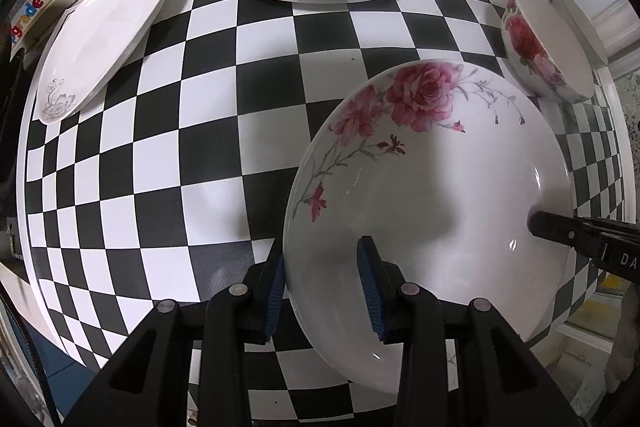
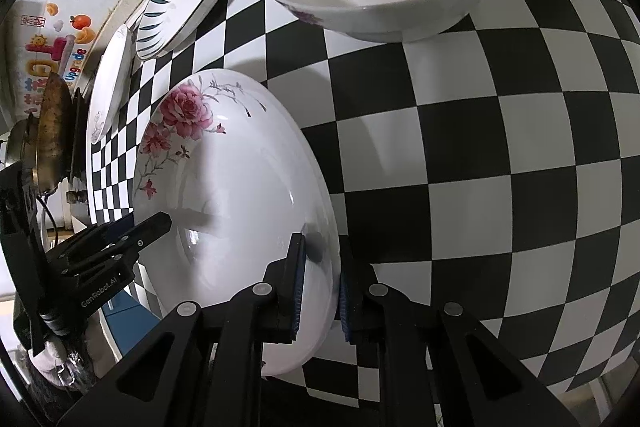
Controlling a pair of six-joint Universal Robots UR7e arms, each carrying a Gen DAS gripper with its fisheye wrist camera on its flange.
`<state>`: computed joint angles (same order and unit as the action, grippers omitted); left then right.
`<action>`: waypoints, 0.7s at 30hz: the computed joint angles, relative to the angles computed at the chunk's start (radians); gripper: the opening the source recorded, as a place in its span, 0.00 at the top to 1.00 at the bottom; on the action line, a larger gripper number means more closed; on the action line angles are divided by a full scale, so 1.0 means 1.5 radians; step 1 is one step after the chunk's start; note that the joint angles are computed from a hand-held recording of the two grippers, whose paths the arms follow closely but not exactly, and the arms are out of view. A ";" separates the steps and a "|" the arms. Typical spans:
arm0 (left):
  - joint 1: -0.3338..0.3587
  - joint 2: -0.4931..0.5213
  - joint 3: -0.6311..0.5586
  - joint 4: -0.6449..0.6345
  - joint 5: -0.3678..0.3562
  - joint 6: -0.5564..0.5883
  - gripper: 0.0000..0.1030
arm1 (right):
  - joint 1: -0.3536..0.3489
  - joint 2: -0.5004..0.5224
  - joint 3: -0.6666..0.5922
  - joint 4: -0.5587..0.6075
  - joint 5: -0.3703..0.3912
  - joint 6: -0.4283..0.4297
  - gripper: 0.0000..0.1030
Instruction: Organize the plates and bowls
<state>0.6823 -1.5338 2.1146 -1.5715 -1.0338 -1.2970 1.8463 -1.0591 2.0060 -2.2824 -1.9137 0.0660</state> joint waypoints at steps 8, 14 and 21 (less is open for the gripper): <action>-0.017 -0.048 -0.006 0.024 0.008 -0.025 0.69 | 0.013 -0.001 -0.029 0.064 -0.010 0.037 0.82; -0.056 -0.181 -0.046 0.164 0.073 -0.144 0.67 | 0.104 -0.020 -0.075 0.075 -0.015 0.053 0.65; 0.052 -0.346 -0.039 0.205 0.106 -0.197 0.66 | 0.187 0.173 -0.253 0.008 0.089 -0.014 0.42</action>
